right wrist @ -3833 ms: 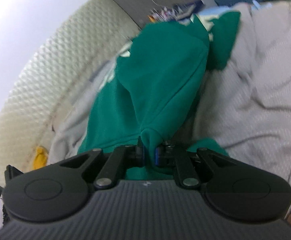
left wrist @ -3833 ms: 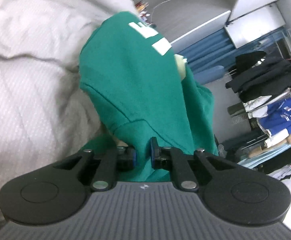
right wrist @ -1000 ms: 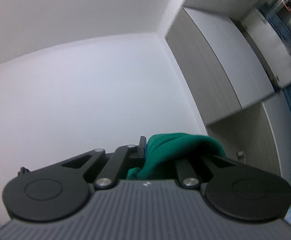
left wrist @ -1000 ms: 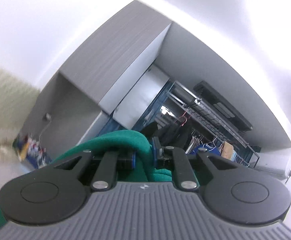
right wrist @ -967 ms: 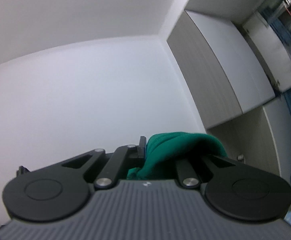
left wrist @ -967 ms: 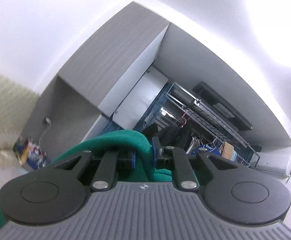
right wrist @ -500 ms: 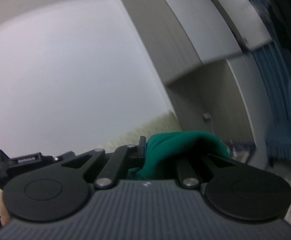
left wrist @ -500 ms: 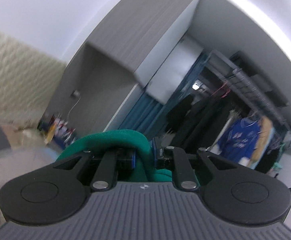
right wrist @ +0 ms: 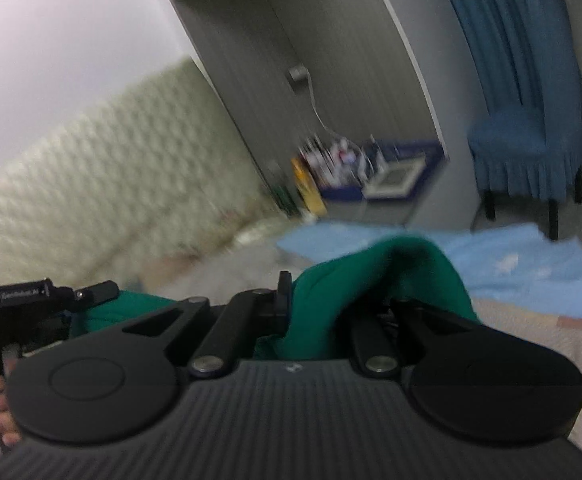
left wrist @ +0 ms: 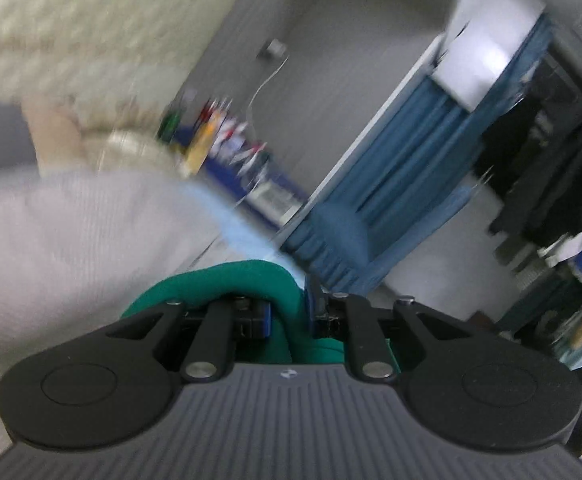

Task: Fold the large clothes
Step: 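Raise the hoodie high with both tools and swing it over the bed, then lower the hoodie flat onto the bed and open both tools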

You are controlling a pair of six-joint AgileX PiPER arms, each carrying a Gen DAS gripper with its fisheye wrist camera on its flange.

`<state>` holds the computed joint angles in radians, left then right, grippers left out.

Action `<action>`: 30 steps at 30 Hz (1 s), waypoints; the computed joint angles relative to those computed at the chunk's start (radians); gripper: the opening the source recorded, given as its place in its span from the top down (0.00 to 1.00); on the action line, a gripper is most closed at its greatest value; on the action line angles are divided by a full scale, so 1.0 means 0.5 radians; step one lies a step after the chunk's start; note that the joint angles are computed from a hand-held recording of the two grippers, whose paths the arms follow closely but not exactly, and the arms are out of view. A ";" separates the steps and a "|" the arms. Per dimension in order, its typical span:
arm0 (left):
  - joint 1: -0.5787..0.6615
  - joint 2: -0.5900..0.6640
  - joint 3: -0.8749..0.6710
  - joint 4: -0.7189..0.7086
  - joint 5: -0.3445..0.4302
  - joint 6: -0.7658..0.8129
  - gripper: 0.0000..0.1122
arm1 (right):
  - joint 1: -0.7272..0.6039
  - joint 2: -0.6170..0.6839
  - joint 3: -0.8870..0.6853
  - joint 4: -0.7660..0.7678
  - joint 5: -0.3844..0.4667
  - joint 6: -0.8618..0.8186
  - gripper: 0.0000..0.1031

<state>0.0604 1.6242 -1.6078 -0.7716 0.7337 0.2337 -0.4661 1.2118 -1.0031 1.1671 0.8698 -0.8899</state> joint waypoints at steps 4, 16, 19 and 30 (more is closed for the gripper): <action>-0.024 0.329 0.024 -0.021 -0.153 0.224 0.84 | 0.132 0.082 0.222 0.069 -0.199 -0.254 0.89; -0.084 0.760 -0.168 0.256 -0.142 0.163 0.84 | 0.196 0.351 0.380 0.198 -0.337 -0.440 0.88; -0.089 0.689 -0.203 0.333 -0.060 0.105 0.81 | 0.205 0.241 0.382 0.082 -0.329 -0.322 0.83; -0.245 -0.014 0.186 0.797 -0.048 -0.147 0.35 | -0.194 -0.501 0.483 -0.248 0.154 0.005 0.45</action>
<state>-0.0623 1.6174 -1.5146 -0.3729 0.7098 0.1599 -0.5632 0.9613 -0.7614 1.0429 0.9468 -0.8873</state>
